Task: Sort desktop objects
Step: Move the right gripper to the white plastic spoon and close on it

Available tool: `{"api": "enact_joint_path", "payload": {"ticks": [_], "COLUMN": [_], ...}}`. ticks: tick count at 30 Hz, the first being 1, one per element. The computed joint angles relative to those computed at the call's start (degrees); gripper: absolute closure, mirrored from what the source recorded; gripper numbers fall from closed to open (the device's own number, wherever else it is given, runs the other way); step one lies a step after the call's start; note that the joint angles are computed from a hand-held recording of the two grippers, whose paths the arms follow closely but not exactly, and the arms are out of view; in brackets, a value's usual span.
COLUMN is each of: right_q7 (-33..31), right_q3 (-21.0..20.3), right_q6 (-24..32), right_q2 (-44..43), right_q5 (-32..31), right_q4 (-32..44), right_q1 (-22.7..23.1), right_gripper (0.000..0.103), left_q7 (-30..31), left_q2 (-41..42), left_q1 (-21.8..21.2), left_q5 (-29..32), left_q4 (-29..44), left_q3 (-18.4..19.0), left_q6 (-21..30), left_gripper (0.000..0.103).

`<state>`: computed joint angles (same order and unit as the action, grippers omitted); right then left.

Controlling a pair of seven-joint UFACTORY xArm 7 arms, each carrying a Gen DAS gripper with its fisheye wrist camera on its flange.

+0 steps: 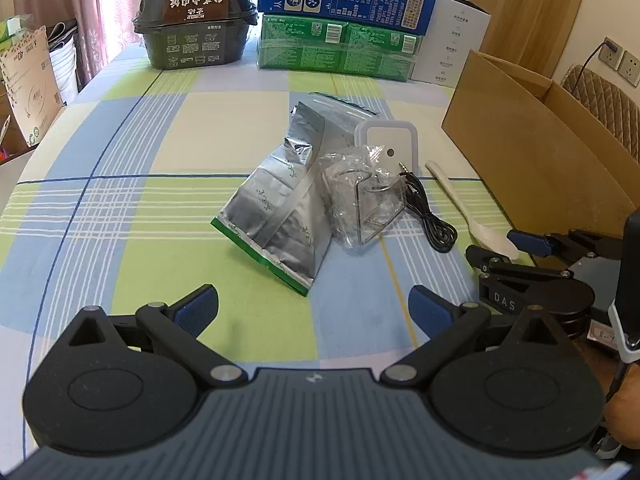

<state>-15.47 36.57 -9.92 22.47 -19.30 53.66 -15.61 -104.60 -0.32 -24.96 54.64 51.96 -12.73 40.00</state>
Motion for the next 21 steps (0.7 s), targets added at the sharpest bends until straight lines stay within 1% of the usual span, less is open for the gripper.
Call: {"api": "enact_joint_path", "payload": {"ticks": [2, 5, 6, 8, 13, 18, 20, 21], "right_q7": [0.75, 1.09, 0.66, -0.55, -3.42, -6.39, -8.23, -8.9], "right_q3": [0.65, 3.52, 4.93, 8.25, 13.07, 23.57, 25.9, 26.4], "right_q6": [0.74, 2.73, 3.34, 4.4, 4.29, 8.1, 9.24, 9.61], "right_q2": [0.54, 1.21, 1.45, 1.88, 1.9, 5.16, 5.77, 5.86], "right_q5": [0.63, 2.41, 3.08, 4.51, 6.98, 9.24, 10.35, 11.03], "right_q4": [0.67, 1.39, 1.43, 1.19, -0.68, -1.23, -1.49, -1.4], "right_q1": [-0.33, -2.66, -3.87, -6.71, -11.03, -20.92, -22.87, -23.12], "right_gripper": [0.059, 0.061, 0.065, 0.076, 0.077, 0.077, 0.077, 0.077], "left_q7": [-0.36, -1.0, -1.2, -1.31, -1.33, 0.28, 0.61, 0.62], "left_q2": [0.26, 0.36, 0.34, 0.28, 0.2, -0.07, -0.28, -0.38], "left_q1": [0.08, 0.13, 0.14, 0.15, 0.08, 0.08, 0.24, 0.3], "left_q5": [0.31, 0.73, 0.86, 0.94, 0.89, 1.09, 1.46, 1.7], "left_q4": [-0.03, -0.28, -0.37, -0.52, -0.6, -0.82, -1.07, -1.12], "left_q3": [0.1, 0.28, 0.31, 0.32, 0.22, 0.11, 0.19, 0.17], "left_q6": [-0.25, -0.78, -0.93, -1.03, -0.87, -0.88, -1.48, -1.57], "left_gripper": [0.003, 0.003, 0.003, 0.003, 0.003, 0.003, 0.004, 0.004]}}
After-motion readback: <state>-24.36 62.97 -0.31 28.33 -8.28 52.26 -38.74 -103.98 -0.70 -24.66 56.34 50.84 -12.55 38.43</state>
